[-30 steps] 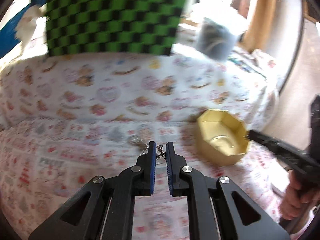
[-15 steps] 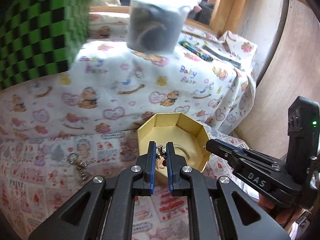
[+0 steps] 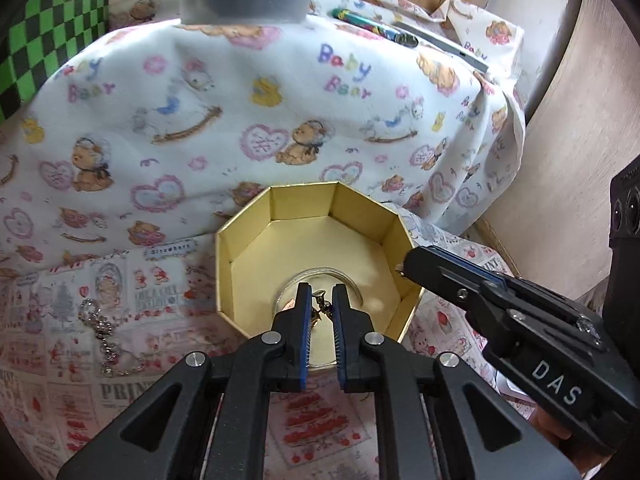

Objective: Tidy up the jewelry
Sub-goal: 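Open the left tool over the box and withdraw both tools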

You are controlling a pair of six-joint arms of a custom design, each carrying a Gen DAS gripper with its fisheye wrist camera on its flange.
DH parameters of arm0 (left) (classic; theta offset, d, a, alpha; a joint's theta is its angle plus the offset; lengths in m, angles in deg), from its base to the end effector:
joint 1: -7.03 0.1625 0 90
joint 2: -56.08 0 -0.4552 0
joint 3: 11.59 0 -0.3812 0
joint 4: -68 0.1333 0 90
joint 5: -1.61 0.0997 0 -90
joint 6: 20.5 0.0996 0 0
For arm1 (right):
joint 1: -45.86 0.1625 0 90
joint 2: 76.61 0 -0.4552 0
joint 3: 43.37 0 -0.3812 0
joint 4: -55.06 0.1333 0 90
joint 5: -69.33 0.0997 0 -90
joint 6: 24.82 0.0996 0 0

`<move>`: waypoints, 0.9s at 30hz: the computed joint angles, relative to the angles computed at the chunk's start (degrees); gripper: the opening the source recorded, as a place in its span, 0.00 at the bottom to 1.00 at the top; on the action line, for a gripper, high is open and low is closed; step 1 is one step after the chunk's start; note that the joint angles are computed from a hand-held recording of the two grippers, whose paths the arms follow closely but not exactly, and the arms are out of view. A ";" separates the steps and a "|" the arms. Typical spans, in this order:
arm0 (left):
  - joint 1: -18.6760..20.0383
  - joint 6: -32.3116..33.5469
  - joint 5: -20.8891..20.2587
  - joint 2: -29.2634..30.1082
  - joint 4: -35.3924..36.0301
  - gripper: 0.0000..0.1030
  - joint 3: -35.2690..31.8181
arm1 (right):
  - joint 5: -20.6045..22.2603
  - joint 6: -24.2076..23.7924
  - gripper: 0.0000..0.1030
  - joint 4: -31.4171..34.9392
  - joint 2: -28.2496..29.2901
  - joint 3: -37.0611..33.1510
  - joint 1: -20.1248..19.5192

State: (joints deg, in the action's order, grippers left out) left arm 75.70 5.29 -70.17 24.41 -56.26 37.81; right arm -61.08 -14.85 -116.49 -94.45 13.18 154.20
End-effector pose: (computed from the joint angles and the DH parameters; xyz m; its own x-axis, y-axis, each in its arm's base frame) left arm -0.1644 -0.8730 0.2231 -0.6741 0.6250 -0.3937 0.7130 0.6898 -0.1258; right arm 0.3344 -0.7904 0.0757 -0.8884 0.2966 0.3504 -0.0781 0.6545 -0.7520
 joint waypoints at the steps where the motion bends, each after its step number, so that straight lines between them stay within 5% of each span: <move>1: -0.03 0.02 0.20 0.06 -0.35 0.09 0.12 | 0.64 0.36 0.08 0.08 -0.11 0.16 -0.19; 12: 0.59 2.96 0.49 -3.63 -6.44 0.46 2.14 | -0.25 0.02 0.11 -0.74 0.08 0.12 0.20; 16: 1.16 7.46 1.73 -7.32 -15.95 0.87 6.61 | -2.45 -3.28 0.39 -1.75 1.77 -2.04 1.19; 18: 1.55 9.94 1.98 -9.13 -21.61 0.90 9.19 | -4.45 -6.56 0.48 -2.53 3.47 -4.32 2.10; 19: 1.79 11.25 1.91 -10.08 -24.37 0.93 10.48 | -4.64 -7.76 0.61 -2.81 3.99 -5.03 2.37; 23: 2.97 14.52 -0.47 -13.01 -33.91 1.00 14.64 | -5.08 -15.67 0.78 -8.07 7.13 -8.33 3.94; 25: 3.82 14.32 -2.33 -14.07 -34.85 1.00 15.21 | -5.33 -20.38 0.94 -10.69 8.96 -10.40 4.65; 27: 4.85 12.98 -3.77 -14.78 -33.00 1.00 14.48 | -6.07 -26.64 0.95 -14.51 11.72 -13.70 5.53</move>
State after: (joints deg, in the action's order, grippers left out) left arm 80.55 18.27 -73.94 9.63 -89.26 52.29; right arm -67.15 -41.49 -131.00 -82.72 -0.52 159.72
